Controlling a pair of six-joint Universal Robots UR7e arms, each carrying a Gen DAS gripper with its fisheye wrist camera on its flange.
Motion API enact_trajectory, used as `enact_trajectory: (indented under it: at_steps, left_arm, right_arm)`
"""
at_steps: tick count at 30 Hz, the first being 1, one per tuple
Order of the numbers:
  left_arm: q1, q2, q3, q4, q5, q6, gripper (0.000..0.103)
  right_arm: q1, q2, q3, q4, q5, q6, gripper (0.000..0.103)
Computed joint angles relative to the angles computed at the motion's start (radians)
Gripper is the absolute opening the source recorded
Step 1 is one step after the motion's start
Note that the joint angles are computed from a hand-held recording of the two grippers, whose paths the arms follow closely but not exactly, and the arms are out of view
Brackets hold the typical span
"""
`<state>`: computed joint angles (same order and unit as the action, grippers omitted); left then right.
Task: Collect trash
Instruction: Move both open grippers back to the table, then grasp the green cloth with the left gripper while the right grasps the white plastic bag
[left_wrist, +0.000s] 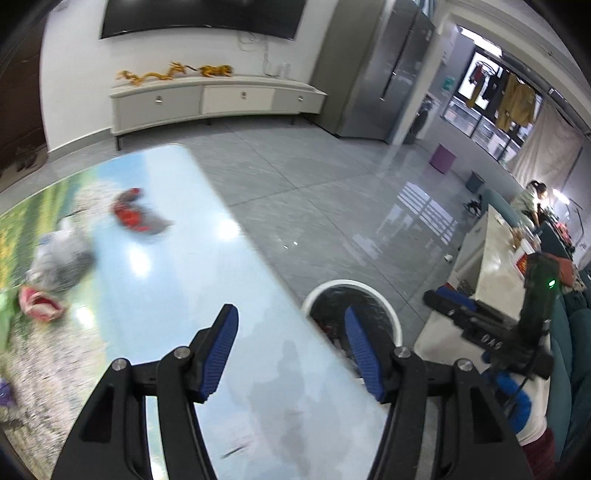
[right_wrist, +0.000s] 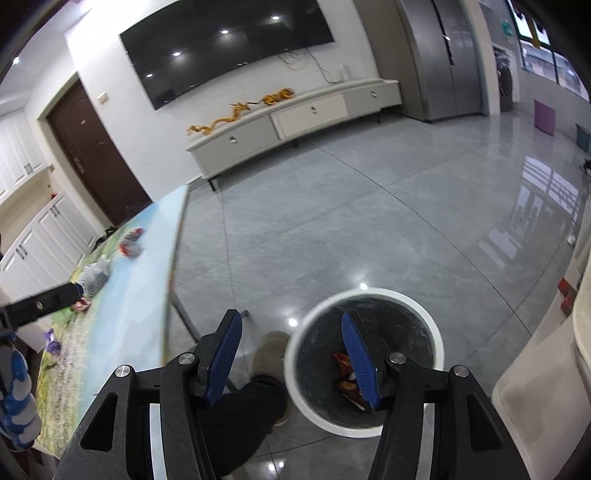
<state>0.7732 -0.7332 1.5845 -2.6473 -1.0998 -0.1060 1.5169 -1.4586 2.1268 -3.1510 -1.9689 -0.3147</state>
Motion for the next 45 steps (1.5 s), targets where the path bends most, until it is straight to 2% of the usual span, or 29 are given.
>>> enact_trajectory:
  at_steps: [9, 13, 17, 22, 31, 36, 42, 45]
  left_arm:
    - [0.066, -0.161, 0.11, -0.068, 0.119, -0.017, 0.059]
    - [0.114, -0.215, 0.125, -0.088, 0.187, -0.035, 0.067]
    - [0.17, -0.239, 0.104, -0.083, 0.237, -0.057, 0.068]
    - [0.229, -0.219, 0.035, -0.047, 0.279, -0.08, 0.068]
    - [0.29, -0.148, -0.078, 0.056, 0.308, -0.158, 0.068]
    - [0.307, -0.126, -0.1, 0.069, 0.304, -0.168, 0.068]
    - [0.32, -0.101, -0.113, 0.049, 0.297, -0.136, 0.067]
    - [0.322, -0.091, -0.119, 0.06, 0.293, -0.139, 0.055]
  right_arm:
    - [0.157, 0.162, -0.118, 0.038, -0.023, -0.056, 0.054]
    - [0.21, 0.265, -0.201, 0.079, -0.018, -0.097, 0.056]
    - [0.25, 0.385, -0.305, 0.134, 0.006, -0.145, 0.058]
    - [0.287, 0.54, -0.454, 0.199, 0.046, -0.205, 0.062]
    - [0.303, 0.765, -0.698, 0.295, 0.114, -0.299, 0.064]
    - [0.297, 0.85, -0.794, 0.331, 0.106, -0.343, 0.064]
    - [0.283, 0.883, -0.819, 0.332, 0.079, -0.362, 0.064]
    - [0.277, 0.872, -0.806, 0.329, 0.081, -0.366, 0.057]
